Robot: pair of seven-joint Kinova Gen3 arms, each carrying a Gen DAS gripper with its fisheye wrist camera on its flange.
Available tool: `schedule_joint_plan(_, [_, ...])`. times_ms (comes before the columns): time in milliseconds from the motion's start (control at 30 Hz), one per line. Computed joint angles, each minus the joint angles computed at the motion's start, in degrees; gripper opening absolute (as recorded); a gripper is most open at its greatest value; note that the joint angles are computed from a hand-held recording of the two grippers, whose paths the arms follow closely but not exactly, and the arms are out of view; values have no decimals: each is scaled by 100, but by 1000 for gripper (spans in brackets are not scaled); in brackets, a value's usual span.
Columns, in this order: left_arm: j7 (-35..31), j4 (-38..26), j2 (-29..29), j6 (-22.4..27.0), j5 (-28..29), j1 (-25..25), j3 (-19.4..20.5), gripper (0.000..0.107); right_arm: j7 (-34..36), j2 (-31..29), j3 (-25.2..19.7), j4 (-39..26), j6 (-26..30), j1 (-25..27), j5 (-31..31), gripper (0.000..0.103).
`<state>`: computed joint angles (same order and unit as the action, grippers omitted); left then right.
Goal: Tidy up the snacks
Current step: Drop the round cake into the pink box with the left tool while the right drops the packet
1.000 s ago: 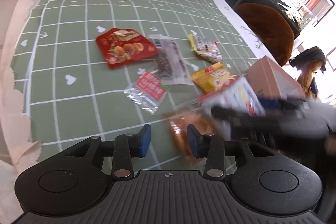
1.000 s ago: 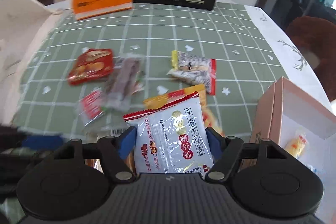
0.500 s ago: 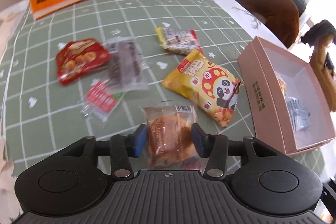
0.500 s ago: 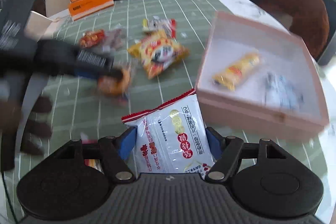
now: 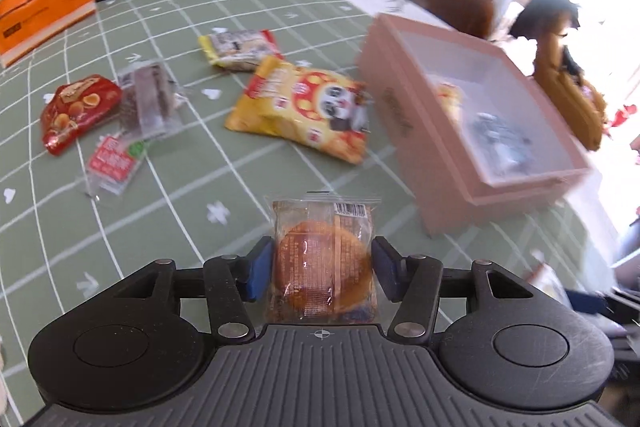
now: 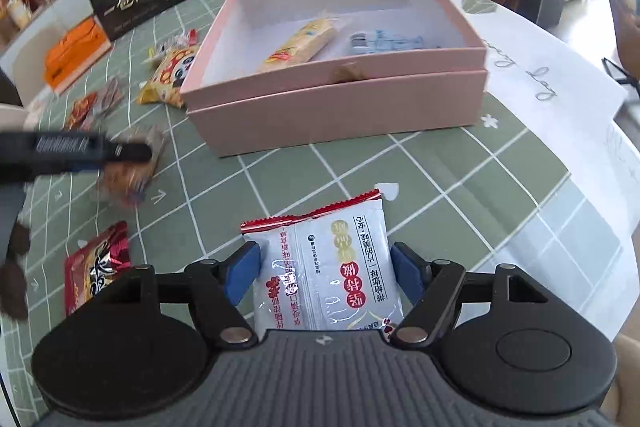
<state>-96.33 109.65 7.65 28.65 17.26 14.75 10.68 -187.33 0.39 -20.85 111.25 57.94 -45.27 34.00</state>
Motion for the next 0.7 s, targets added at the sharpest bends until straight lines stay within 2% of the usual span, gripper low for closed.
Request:
schedule_joint_plan(67, [-444, 156, -254, 68, 463, -96, 52, 58, -132, -10, -40, 23, 67, -45, 67, 72])
schedule_joint_plan(133, [-909, 242, -509, 241, 895, 222, -269, 58, -135, -34, -72, 47, 126, -84, 136, 71])
schedule_joint_plan(233, [-1577, 138, -653, 823, 1461, 591, -670, 58, -78, -13, -192, 71, 293, -231, 289, 66])
schedule_joint_plan(300, [-1780, 80, -724, 1011, 1692, 687, -714, 58, -94, -93, -260, 117, 384, -326, 362, 59])
schedule_joint_plan(400, [-1942, -82, -774, 1026, 2058, 818, -755, 58, -137, -196, -346, 142, 508, -393, 390, 49])
schedule_joint_plan(433, [-1902, -202, -751, 1008, 2111, 835, -725, 58, -123, -236, -361, 157, 509, -391, 384, 48])
schedule_joint_plan(500, [-1657, -545, -630, 793, 1951, 981, -674, 59, -37, -293, -378, 181, 464, -362, 314, 49])
schedule_joint_plan(567, [-1448, -1062, -359, 509, 1636, 1038, -491, 59, -20, -299, -425, 172, 488, -346, 249, 53])
schedule_joint_plan(633, [-1090, -1593, 51, 296, 1293, 964, -242, 59, -130, -240, -497, 149, 590, -384, 289, 64])
schedule_joint_plan(700, [-624, -2059, 348, 433, 925, 1156, -417, 54, -134, -189, -513, 118, 684, -436, 296, 65])
